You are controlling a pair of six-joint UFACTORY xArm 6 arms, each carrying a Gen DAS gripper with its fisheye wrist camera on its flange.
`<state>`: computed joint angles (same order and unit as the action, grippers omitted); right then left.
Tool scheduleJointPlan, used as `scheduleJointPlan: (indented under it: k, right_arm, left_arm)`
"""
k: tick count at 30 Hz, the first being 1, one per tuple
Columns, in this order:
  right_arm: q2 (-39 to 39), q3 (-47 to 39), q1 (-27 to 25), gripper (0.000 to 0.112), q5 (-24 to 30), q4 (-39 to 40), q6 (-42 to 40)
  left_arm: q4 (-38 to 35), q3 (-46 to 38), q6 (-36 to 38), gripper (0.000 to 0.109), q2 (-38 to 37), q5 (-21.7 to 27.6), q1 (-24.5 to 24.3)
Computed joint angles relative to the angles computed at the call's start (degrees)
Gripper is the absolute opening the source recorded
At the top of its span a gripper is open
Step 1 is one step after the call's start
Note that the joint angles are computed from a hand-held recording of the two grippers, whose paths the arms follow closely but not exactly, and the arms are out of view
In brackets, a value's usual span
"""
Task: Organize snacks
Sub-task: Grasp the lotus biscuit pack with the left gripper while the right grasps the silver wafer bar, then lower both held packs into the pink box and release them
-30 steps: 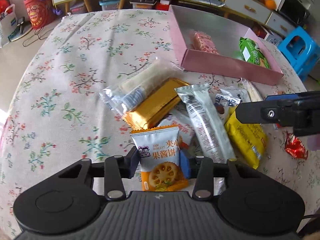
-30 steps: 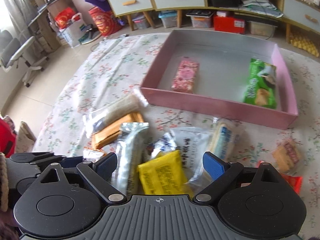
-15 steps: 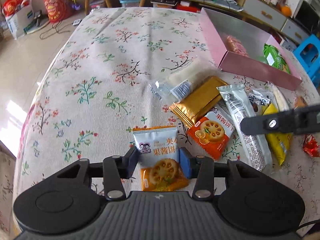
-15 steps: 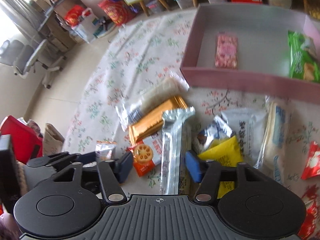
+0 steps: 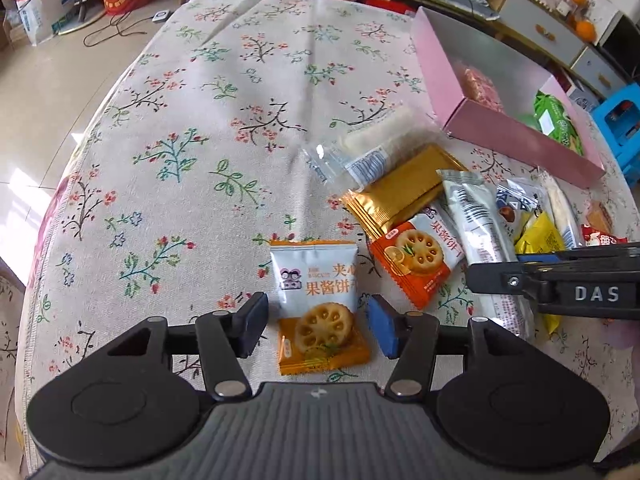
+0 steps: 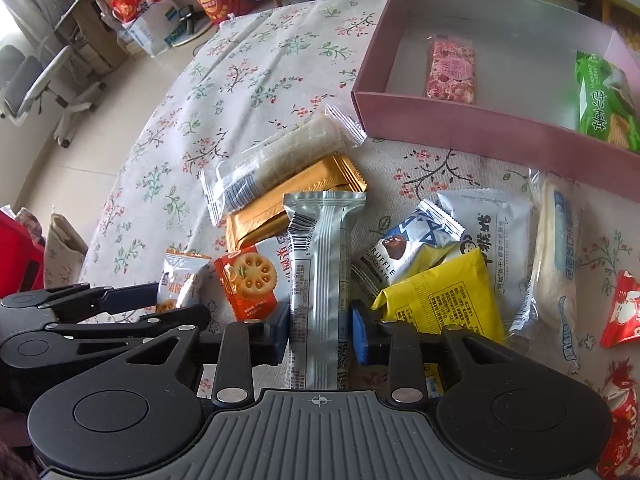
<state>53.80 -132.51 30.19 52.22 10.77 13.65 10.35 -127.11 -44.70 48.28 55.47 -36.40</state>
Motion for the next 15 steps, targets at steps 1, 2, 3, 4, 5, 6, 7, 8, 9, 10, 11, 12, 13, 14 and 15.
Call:
scheduleJointPlan:
  k: [1,2,3,4,5,6,7,8,9,10,11,12,13,14,15]
  right_arm:
    - [-0.7,1.0,0.0,0.03,-0.4,0.3,0.0]
    - [-0.8,1.0,0.0,0.03,-0.4,0.7,0.1]
    - [-1.6,2.0,-0.1,0.03,-0.7,1.3,-0.1]
    - [-2.2,2.8,-0.3,0.03,-1.0,2.0,-0.5]
    - [-3.0,4.0,-0.4,0.03,-1.6,2.7,-0.8]
    - [-3.7,4.8,-0.5,0.03,-2.1,3.3,-1.0]
    - [-4.0,4.9,-0.6,0.03,-2.3,3.8,-1.0]
    - [-4.5,5.7,-0.8,0.03,-2.8,4.4,-1.1]
    - [-5.0,6.3,-0.9,0.03,-3.2,5.1,-1.1]
    - [-5.4,6.8,-1.1,0.03,-3.6,5.9,-1.1]
    - [-5.6,6.8,-1.3,0.03,-3.8,6.7,-1.1]
    - [-5.8,6.9,-1.6,0.03,-4.2,7.6,-1.2]
    - [-6.2,7.4,-1.8,0.03,-4.8,8.3,-1.3]
    - [-6.4,7.6,-2.0,0.03,-5.6,8.8,-1.4]
    - [-6.7,7.8,-2.3,0.03,-6.3,9.4,-1.4]
  left_arm:
    - [0.1,0.8,-0.2,0.05,-0.5,-0.4,0.1]
    - [0.4,1.7,-0.4,0.046,-1.0,-0.8,0.1]
    - [0.6,2.1,-0.5,0.044,-1.3,-0.8,0.1]
    - [1.0,2.3,-0.7,0.042,-1.5,-0.7,0.1]
    - [1.1,2.7,-0.7,0.041,-1.7,-0.8,0.1]
    - [0.9,3.7,-0.6,0.04,-2.3,-1.4,0.2]
    - [0.8,4.0,-0.3,0.038,-2.5,-1.6,0.3]
    - [0.7,4.5,-0.1,0.037,-2.8,-1.9,0.4]
    - [0.5,4.7,-0.1,0.037,-2.9,-2.4,0.5]
    - [0.3,5.0,-0.3,0.036,-3.1,-2.9,0.6]
    - [0.3,5.3,-1.0,0.036,-3.2,-3.5,0.7]
    - [0.7,6.0,-1.6,0.036,-3.6,-4.2,0.8]
    - [1.3,6.4,-2.4,0.036,-4.0,-4.7,0.8]
    - [2.0,7.3,-3.2,0.035,-4.7,-5.6,0.9]
    - [2.4,7.9,-3.9,0.035,-5.2,-6.5,0.9]
